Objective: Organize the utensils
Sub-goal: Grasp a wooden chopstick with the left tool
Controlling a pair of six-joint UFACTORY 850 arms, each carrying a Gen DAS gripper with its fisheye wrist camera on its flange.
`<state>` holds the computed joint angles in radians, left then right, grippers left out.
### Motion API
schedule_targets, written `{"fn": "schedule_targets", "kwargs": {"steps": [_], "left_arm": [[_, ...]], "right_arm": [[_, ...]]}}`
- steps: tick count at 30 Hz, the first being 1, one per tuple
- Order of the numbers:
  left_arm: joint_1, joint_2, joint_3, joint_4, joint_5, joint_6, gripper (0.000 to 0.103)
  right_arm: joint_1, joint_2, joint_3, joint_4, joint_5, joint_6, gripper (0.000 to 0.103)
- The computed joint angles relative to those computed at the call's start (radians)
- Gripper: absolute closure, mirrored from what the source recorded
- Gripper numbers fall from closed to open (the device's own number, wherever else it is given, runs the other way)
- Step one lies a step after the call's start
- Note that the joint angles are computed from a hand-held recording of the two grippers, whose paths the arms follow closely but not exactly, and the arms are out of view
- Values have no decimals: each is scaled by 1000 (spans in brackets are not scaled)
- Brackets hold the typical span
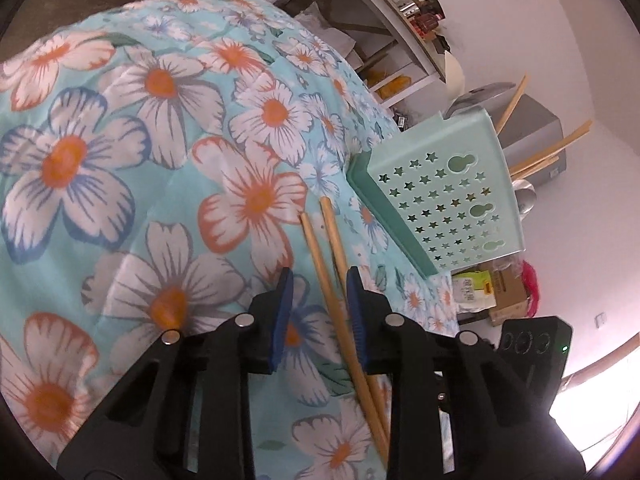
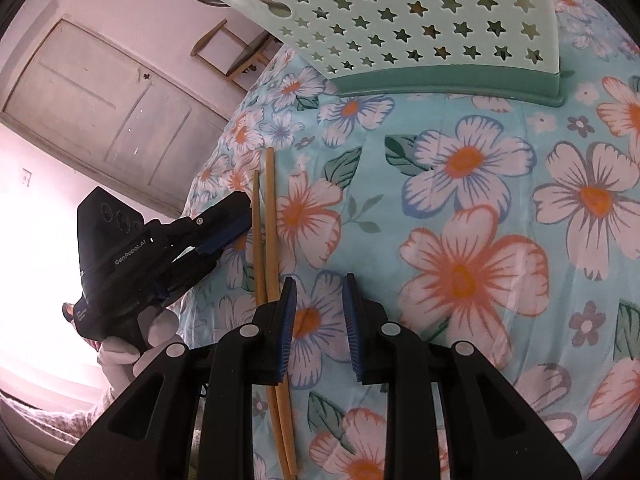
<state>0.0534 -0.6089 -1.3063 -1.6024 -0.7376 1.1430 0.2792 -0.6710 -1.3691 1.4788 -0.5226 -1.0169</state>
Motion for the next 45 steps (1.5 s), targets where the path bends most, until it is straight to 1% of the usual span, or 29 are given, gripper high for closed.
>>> {"fn": "schedule_targets", "kwargs": {"steps": [3, 6, 8, 9, 11, 15, 21, 24, 26, 28, 34, 37, 45], "left_arm": [[-5, -3, -9, 22, -4, -36, 78], [-23, 7, -3, 22, 48, -27, 79], [-28, 12, 5, 12, 73, -20, 85], [-28, 10, 4, 15, 75, -25, 91], [-18, 8, 12, 1, 53, -23, 95], [-6, 24, 27, 6, 51, -23, 95], [14, 58, 37, 107, 97, -91, 94], [27, 67, 40, 143, 106, -122, 94], [35, 68, 42, 149, 109, -128, 94], [41, 66, 42, 148, 102, -132, 94], [48, 56, 40, 137, 77, -127, 94], [55, 50, 42, 134, 57, -129, 94], [64, 48, 43, 143, 24, -122, 92]], "right_arm": [[-3, 2, 9, 32, -4, -30, 79], [-6, 6, 25, 71, -10, -60, 79], [-6, 12, 36, 87, -6, -71, 79], [-6, 16, 41, 93, -3, -76, 79], [-7, 25, 54, 106, 1, -90, 79], [-7, 38, 69, 112, 8, -95, 79], [1, 42, 68, 90, 27, -76, 79], [8, 39, 59, 72, 39, -61, 79], [10, 36, 55, 71, 38, -60, 76], [12, 32, 51, 84, 27, -68, 68], [26, 23, 28, 70, 23, -64, 52], [29, 19, 19, 51, 25, -50, 49], [20, 9, 14, 70, 4, -60, 48]]}}
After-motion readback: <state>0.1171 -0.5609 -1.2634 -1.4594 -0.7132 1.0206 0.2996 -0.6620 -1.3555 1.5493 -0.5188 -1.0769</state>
